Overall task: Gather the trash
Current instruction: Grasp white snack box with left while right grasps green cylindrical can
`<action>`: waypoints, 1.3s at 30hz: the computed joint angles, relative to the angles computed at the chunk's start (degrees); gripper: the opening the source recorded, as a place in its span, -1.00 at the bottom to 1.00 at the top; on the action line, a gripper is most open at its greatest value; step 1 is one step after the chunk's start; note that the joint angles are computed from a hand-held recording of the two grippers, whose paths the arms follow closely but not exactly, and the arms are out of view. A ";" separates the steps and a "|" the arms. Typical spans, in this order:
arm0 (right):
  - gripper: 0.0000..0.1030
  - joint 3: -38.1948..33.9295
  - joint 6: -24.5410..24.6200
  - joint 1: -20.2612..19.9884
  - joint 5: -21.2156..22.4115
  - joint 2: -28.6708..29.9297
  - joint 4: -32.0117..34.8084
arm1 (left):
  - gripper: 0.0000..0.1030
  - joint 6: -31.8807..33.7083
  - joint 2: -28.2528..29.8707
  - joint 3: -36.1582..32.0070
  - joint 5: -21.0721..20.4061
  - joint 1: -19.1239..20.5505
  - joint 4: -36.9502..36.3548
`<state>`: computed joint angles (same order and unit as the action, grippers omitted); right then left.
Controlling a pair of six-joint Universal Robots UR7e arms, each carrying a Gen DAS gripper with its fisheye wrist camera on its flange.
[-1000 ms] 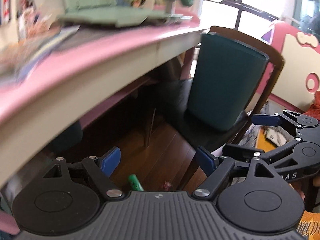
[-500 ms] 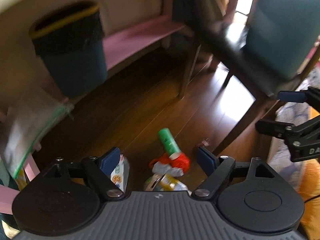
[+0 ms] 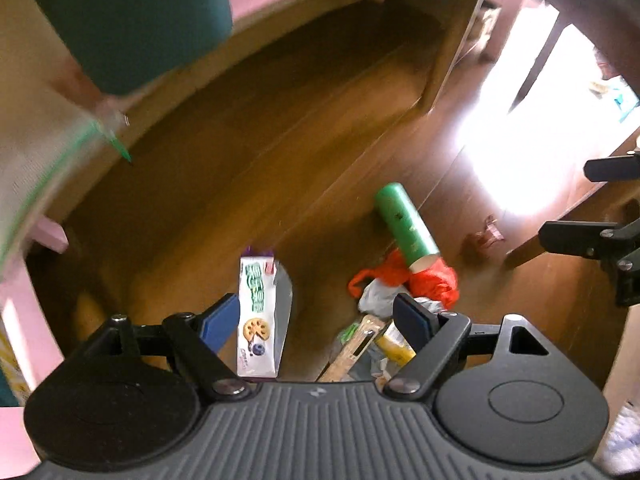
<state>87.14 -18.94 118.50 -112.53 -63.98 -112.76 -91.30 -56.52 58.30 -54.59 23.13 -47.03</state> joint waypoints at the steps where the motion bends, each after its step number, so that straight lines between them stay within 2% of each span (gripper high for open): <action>1: 0.98 0.29 0.06 -0.65 -0.30 1.06 -0.39 | 0.63 -0.19 -0.89 1.99 -0.68 0.85 -1.43; 10: 0.93 -2.49 6.77 -5.68 -2.46 10.33 1.73 | 0.63 0.96 -8.39 18.51 -6.23 8.96 -13.60; 16: 0.91 -2.96 12.26 -8.65 -2.01 14.58 1.28 | 0.63 4.97 -10.10 25.33 -8.81 12.82 -18.60; 25: 0.88 -1.63 13.25 -11.31 -1.75 18.41 -1.74 | 0.63 10.33 -9.71 30.77 -9.51 15.58 -21.28; 30: 0.63 -1.00 12.85 -11.78 -2.26 19.43 -2.14 | 0.63 8.72 -10.20 32.19 -9.52 17.16 -20.57; 34: 0.40 -0.27 12.80 -12.13 -2.02 19.39 -3.08 | 0.61 7.27 -11.79 33.71 -10.39 18.62 -22.91; 36: 0.22 0.24 12.37 -12.04 -2.65 19.24 -3.86 | 0.44 6.04 -12.26 34.04 -10.22 18.81 -23.38; 38: 0.00 0.57 12.60 -11.89 -3.18 18.72 -3.71 | -0.03 5.03 -12.28 33.84 -10.59 19.32 -23.25; 39: -0.02 0.72 12.75 -11.81 -3.39 18.62 -3.88 | -0.12 4.55 -12.30 33.79 -10.90 19.52 -23.19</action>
<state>87.86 -6.18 106.70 -115.92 -45.37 -116.64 -86.75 -68.82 92.09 -65.49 42.65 -70.22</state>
